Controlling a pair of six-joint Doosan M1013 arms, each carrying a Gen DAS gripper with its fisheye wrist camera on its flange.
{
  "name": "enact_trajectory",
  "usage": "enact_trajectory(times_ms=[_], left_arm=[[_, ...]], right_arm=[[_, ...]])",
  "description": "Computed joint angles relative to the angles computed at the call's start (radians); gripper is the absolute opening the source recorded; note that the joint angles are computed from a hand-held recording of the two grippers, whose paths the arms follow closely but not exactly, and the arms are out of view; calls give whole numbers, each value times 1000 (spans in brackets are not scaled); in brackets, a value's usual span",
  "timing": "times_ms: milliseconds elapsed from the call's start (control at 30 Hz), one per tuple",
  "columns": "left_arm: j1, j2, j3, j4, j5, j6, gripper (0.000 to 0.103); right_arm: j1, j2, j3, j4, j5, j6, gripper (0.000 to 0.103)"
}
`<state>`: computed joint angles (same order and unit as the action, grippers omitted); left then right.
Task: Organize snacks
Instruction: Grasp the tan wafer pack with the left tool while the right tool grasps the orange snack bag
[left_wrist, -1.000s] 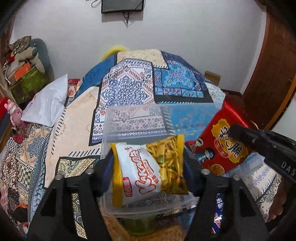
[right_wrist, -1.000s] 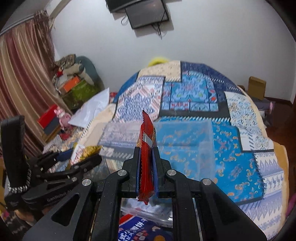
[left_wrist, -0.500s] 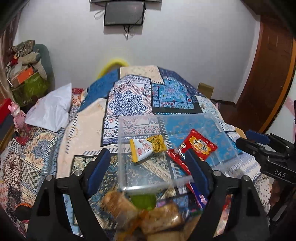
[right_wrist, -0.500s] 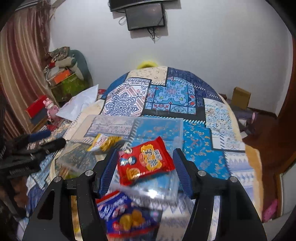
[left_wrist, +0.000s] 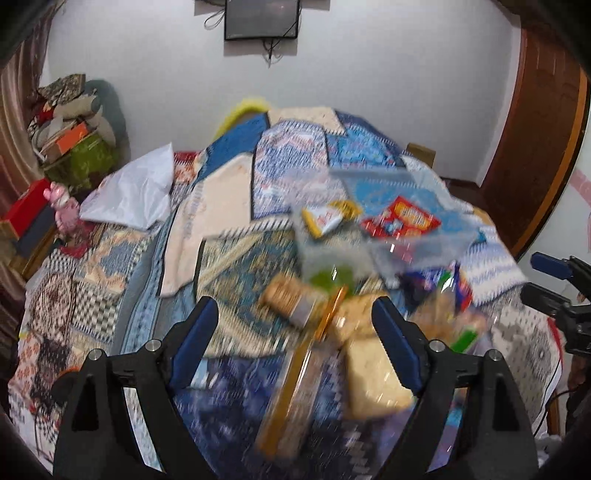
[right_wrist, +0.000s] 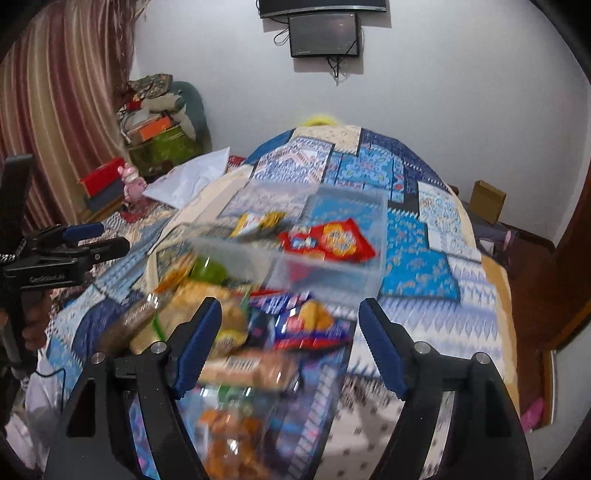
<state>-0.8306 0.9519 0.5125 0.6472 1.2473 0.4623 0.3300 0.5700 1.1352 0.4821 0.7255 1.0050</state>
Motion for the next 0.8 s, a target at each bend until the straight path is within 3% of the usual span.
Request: enact_trajectory(times_ms=[167,300,500,633,667,700,733,800], left_arm=[[-6,-49,134,-44,-41,-53,85],[-5,-53,175,-84,-46,-65,85],[8,-50,205,-156,-95,-71,69],[14,-39,202,-174,-123,-71,57],[16,-38,204,-183,-133,-70,54],[18,-36,205,-196,-148,-66,44],[18,-34,201,-198,-146,-63,44],[10,-26,187,-168,-125,-62,42]], right_arm=[[3,-25,60,3,27,12,74],[9,-32,96,0,65,9,75],[23,-20,117,-66,101,58,75],[14,-12,117,-29,127,51,74],[13,-13,119,-21,128,45,72],[9,-12,119,0,136,30,64],[5,-10,115,19,151,17,52],[2,-9,114,34,161,14,47]])
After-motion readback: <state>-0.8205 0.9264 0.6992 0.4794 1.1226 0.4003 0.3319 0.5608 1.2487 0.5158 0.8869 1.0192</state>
